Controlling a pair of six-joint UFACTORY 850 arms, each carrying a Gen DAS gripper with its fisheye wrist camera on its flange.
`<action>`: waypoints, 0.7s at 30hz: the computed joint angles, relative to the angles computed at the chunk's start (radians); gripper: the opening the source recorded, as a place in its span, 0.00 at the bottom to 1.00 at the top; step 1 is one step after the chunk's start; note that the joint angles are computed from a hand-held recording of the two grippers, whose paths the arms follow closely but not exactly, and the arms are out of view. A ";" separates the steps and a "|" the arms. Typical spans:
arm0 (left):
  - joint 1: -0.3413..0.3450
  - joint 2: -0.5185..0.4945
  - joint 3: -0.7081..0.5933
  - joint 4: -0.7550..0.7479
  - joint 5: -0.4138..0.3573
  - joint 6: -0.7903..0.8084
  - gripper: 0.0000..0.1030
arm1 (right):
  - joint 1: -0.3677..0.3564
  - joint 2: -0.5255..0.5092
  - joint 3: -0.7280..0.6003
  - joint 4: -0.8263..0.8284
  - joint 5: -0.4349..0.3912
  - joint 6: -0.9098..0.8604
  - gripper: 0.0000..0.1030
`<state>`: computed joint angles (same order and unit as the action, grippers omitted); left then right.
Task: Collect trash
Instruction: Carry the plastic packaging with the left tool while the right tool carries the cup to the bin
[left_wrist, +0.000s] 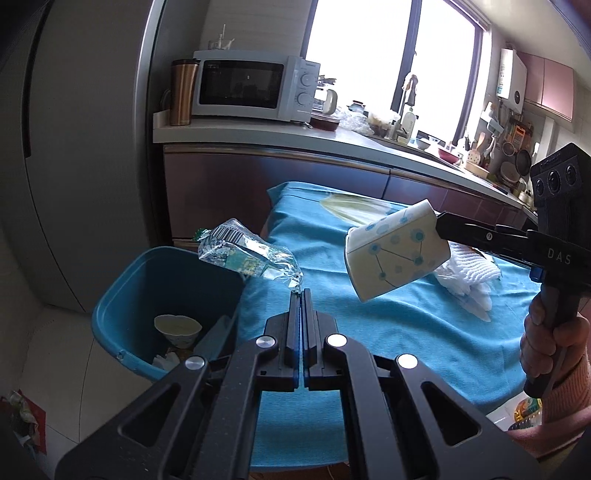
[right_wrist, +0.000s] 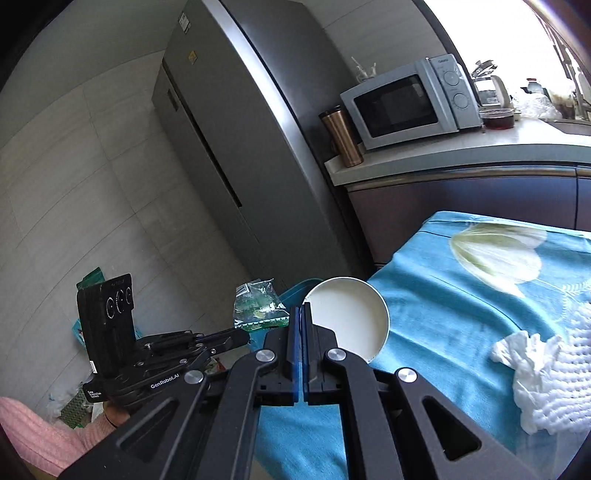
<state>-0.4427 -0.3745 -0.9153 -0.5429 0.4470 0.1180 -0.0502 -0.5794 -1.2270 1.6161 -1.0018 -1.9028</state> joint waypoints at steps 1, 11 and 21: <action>0.008 0.004 0.005 -0.009 -0.001 0.006 0.01 | 0.010 -0.005 -0.008 -0.005 0.000 0.003 0.00; 0.087 -0.003 0.028 -0.026 -0.015 0.002 0.01 | 0.098 -0.056 -0.093 -0.057 0.030 0.054 0.00; 0.132 -0.065 0.003 -0.045 -0.053 -0.009 0.01 | 0.177 -0.146 -0.217 -0.135 0.089 0.169 0.00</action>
